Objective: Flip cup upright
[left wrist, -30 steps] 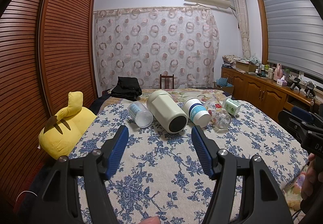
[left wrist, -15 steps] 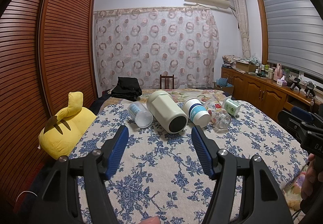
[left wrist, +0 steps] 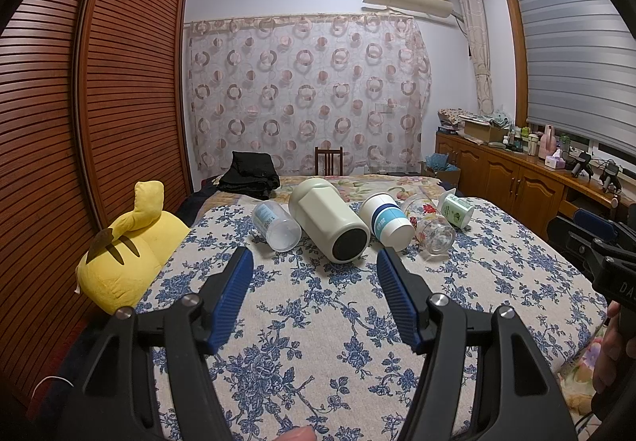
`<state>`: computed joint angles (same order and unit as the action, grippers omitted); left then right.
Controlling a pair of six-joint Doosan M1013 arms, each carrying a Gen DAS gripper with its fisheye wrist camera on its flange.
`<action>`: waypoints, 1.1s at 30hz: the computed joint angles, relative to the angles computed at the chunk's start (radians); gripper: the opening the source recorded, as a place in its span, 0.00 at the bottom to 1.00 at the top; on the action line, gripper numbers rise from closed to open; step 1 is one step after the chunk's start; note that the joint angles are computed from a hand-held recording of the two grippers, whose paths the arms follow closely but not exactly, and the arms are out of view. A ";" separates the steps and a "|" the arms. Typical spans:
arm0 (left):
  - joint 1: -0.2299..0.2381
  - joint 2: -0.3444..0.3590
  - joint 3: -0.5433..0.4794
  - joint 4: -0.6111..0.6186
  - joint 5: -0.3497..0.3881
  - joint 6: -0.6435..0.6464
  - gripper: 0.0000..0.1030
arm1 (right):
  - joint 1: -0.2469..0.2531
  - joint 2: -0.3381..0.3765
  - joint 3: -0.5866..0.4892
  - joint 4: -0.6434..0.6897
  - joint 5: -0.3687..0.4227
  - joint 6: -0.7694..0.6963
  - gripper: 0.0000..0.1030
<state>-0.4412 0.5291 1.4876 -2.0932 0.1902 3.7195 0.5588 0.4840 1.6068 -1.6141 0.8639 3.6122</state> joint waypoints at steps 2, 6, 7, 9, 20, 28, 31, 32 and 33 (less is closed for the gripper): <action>0.000 0.000 0.000 -0.002 0.001 0.002 0.63 | 0.000 0.000 0.000 0.000 0.000 0.000 0.83; 0.000 0.000 0.000 0.000 0.000 0.000 0.63 | 0.000 0.000 0.000 0.000 0.000 0.000 0.83; 0.000 0.000 0.000 0.000 0.000 0.000 0.63 | 0.000 0.000 0.000 0.000 0.000 0.000 0.83; 0.000 0.000 0.000 0.000 0.000 0.000 0.63 | 0.000 0.000 0.000 0.000 0.000 0.000 0.83; 0.002 0.012 -0.024 0.266 -0.012 -0.261 0.63 | -0.002 -0.001 -0.001 0.009 -0.008 -0.008 0.83; 0.003 0.062 -0.092 0.843 0.016 -0.801 0.63 | -0.025 0.009 -0.010 0.052 -0.048 -0.039 0.83; 0.008 0.084 -0.128 1.007 0.057 -0.957 0.63 | -0.042 0.018 -0.025 0.075 -0.077 -0.071 0.83; 0.010 0.091 -0.140 1.043 0.076 -0.992 0.63 | -0.047 0.020 -0.031 0.085 -0.087 -0.086 0.83; 0.012 0.099 -0.153 1.078 0.094 -1.026 0.63 | -0.054 0.023 -0.038 0.098 -0.097 -0.105 0.83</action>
